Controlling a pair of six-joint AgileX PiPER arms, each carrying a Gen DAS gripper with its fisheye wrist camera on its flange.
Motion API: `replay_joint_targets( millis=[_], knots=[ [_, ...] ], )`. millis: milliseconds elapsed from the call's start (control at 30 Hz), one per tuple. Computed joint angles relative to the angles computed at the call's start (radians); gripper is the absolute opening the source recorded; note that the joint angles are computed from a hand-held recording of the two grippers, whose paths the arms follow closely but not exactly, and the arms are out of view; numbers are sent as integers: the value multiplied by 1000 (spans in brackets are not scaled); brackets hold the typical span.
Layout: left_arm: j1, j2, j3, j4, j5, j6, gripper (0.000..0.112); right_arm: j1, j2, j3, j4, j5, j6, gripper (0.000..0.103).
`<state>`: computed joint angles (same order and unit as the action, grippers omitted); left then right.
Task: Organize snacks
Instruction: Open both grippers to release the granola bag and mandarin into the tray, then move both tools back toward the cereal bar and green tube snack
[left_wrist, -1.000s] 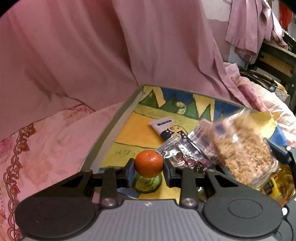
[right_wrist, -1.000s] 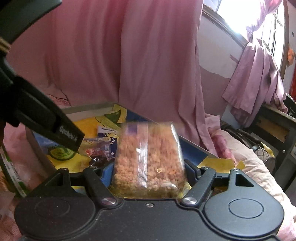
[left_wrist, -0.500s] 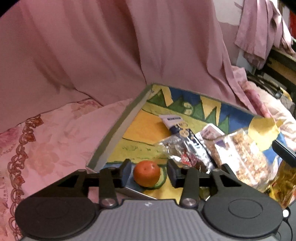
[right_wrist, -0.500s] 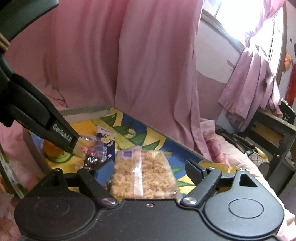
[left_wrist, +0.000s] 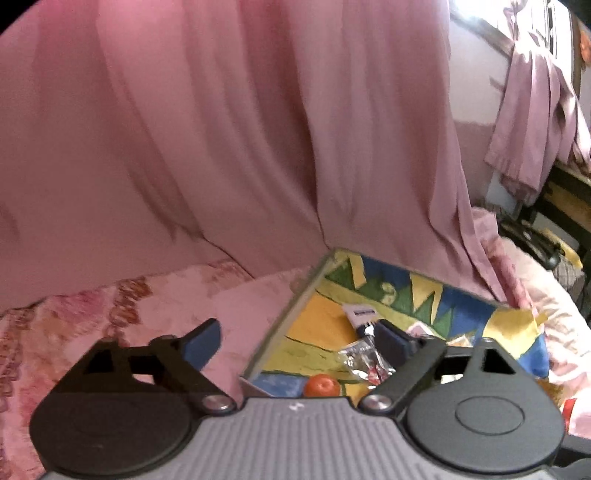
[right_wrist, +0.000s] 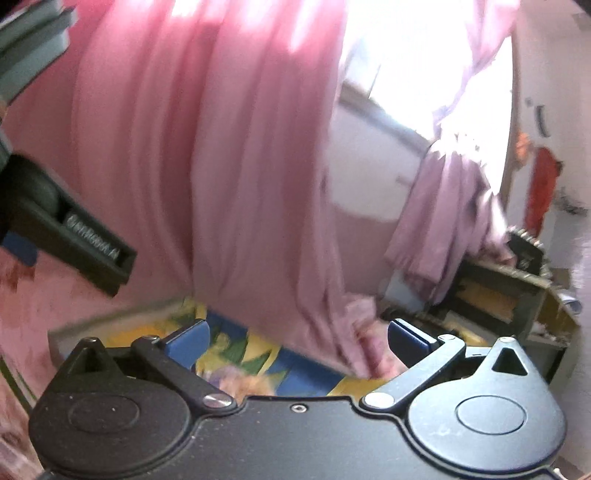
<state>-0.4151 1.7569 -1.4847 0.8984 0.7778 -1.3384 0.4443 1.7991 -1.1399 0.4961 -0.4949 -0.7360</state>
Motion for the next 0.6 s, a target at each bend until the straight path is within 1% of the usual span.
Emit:
replay_joint_targets(
  millis=[100,200,333,600],
  knots=[
    [-30,-56,41,60,39,-62,102,4,-73,69,-11,-60,40,102],
    [-43,-125,85,63,54,-67,102,5,-157,149,-46,-106,108,102],
    [-85,-220,154,98,91,-85,102,15,-262,240,-63,-138,159,102],
    [-236,-403,300,178,203,-92,103,66,-457,389,6,-155,153,102]
  ],
)
